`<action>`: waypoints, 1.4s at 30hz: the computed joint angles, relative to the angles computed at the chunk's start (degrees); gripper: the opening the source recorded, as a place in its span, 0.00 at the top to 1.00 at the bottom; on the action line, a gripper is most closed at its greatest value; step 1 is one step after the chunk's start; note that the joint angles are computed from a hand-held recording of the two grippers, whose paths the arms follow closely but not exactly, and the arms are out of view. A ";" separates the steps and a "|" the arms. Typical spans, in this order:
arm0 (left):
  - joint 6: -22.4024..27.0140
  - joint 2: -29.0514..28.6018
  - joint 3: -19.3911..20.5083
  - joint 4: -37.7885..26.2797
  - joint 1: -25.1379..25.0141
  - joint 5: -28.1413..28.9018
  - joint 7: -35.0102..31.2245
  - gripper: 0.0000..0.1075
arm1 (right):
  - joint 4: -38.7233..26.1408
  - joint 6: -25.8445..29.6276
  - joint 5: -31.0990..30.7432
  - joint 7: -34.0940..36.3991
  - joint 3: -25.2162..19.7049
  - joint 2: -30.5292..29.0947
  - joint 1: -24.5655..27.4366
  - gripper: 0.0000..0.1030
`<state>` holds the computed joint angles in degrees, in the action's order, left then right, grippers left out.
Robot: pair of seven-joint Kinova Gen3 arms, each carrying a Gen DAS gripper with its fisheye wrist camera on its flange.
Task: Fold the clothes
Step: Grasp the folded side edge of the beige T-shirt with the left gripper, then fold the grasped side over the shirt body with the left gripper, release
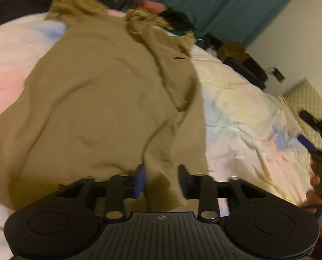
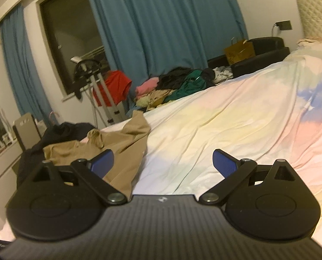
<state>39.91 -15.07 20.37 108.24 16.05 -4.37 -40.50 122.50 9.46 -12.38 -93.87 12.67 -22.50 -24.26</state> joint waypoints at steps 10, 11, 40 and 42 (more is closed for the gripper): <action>7.89 8.25 11.12 -3.89 4.08 -20.58 9.76 0.79 | -1.34 3.48 -6.23 5.53 8.72 1.34 -14.95 0.04; 5.56 6.62 8.46 -2.07 5.67 -20.15 11.34 0.93 | -1.48 3.51 -5.95 5.39 7.68 1.93 -14.13 0.04; 2.21 -5.46 -2.27 5.28 9.84 -10.78 19.30 0.50 | -30.65 24.38 -42.98 46.46 12.97 34.20 -14.26 0.39; 3.38 -4.09 -1.04 4.75 8.91 -10.98 20.55 0.56 | -35.96 25.62 -38.32 42.51 17.98 39.51 -19.44 0.39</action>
<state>43.29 -19.16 19.32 112.99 24.96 -15.35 -19.95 86.54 35.08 -50.69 -51.36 30.65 17.01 -43.70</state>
